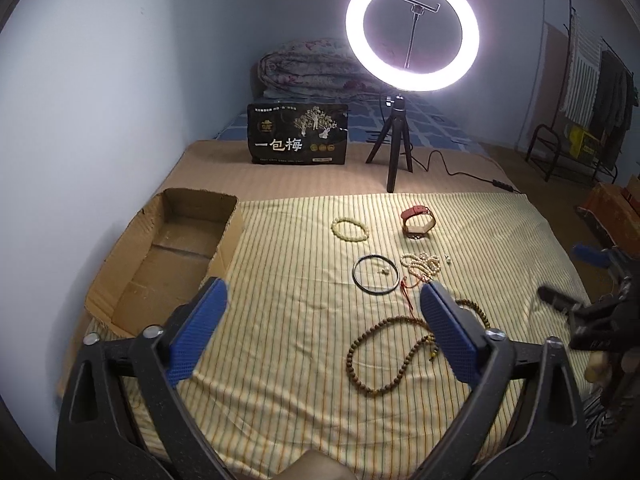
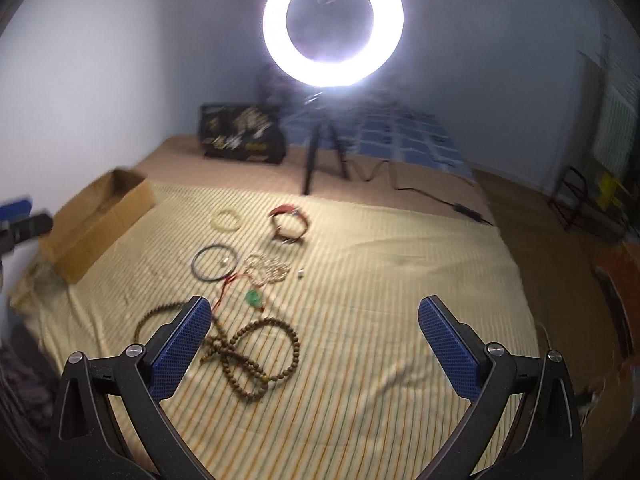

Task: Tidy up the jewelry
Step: 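Lower the right tool onto the brown bead strand while the left tool approaches the blue bangle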

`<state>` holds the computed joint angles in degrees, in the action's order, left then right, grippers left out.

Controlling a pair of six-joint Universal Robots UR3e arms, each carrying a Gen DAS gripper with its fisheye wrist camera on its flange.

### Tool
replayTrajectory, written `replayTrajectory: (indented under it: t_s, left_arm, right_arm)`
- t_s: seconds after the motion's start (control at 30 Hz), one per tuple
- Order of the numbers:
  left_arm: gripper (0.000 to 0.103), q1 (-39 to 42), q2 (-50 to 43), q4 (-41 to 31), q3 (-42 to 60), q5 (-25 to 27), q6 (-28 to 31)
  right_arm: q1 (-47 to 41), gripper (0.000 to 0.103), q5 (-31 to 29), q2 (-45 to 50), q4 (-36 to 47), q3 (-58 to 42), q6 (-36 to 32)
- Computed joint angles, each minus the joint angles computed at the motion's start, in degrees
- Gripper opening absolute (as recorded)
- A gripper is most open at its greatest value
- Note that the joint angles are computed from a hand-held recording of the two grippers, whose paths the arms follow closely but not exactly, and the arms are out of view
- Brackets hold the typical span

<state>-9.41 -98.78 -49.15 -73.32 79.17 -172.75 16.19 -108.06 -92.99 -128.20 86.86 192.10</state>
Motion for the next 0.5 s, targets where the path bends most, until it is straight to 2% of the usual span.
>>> replayTrajectory:
  t_s: [0.07,0.13,0.27,0.37,0.5]
  left_arm:
    - [0.09,0.14,-2.28,-1.91,3.12,-0.51,0.14]
    - [0.087,0.32,-6.96,-6.73,9.23,-2.01,0.36]
    - [0.085,0.42,-16.11,-19.14,22.55,-5.75,0.21]
    - [0.085,-0.64,-23.07,-25.91,32.84,-6.66,0.07]
    - [0.085,-3.46,-32.12,-30.96,45.41,-4.41,1.49]
  right_arm:
    - [-1.92,0.103,4.87,1.31,1.0,-0.66,-4.15]
    - [-3.65,0.103,10.22,2.76,2.59,-1.19,-6.9]
    - [-6.59,0.103,18.72,6.2,6.1,-2.28,-7.75]
    - [-7.87,0.103,20.95,8.08,7.34,-2.51,-7.45]
    - [-7.25,0.103,18.66,11.21,6.08,-3.21,-8.73]
